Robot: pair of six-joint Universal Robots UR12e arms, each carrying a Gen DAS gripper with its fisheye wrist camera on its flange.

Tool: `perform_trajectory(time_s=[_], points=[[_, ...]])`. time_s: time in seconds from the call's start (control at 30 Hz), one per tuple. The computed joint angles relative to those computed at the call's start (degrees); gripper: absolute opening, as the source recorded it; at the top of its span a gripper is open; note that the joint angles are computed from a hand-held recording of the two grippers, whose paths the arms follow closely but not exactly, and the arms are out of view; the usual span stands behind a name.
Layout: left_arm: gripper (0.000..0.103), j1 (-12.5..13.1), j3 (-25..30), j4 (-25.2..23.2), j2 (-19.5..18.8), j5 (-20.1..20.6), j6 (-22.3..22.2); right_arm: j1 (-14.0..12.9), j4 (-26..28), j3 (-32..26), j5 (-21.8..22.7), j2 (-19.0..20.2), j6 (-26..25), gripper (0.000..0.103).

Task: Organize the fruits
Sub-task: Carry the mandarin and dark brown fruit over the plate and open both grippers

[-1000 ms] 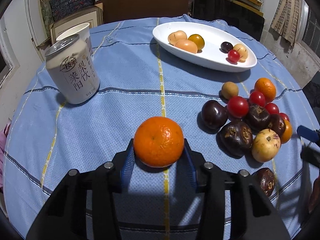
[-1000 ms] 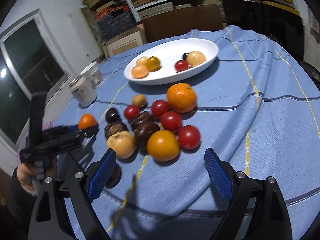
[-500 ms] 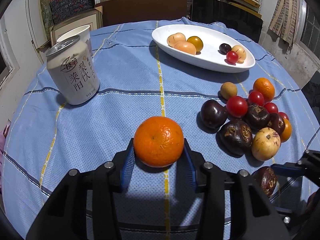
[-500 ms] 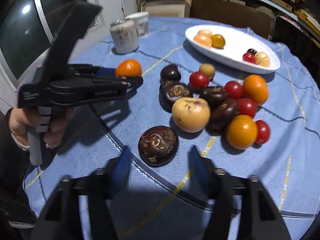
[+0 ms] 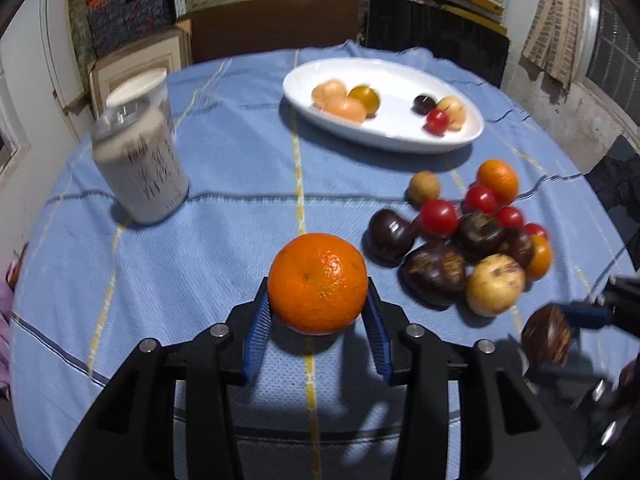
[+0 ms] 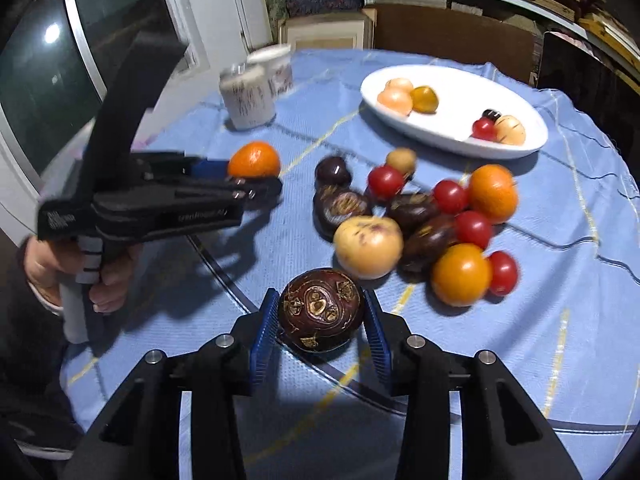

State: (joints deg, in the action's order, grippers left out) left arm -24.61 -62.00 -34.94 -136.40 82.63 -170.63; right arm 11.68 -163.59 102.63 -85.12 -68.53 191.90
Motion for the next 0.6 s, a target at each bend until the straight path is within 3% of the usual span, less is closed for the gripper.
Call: perform_trajectory(time_s=[0.17, 0.33, 0.5, 0.6], points=[[0.042, -0.12, 1.01, 0.52, 0.66, -1.25, 1.49, -2.55, -4.48, 1.78, 1.02, -2.14, 2.59, 0.043], [0.042, -0.95, 7.28, -1.75, -1.78, -1.27, 2.9, -4.12, -5.02, -0.46, -1.83, -1.72, 2.56, 0.043], [0.042, -2.05, 20.77, -9.39, -8.78, -0.7, 2.04, -5.99, -4.49, -5.62, -0.35, 1.56, 2.91, 0.043], [0.042, -2.73, 30.54, -14.99, -14.06, 0.38, 1.76, -7.52, -4.0, -8.51, 2.73, 4.16, 6.11, 0.043]])
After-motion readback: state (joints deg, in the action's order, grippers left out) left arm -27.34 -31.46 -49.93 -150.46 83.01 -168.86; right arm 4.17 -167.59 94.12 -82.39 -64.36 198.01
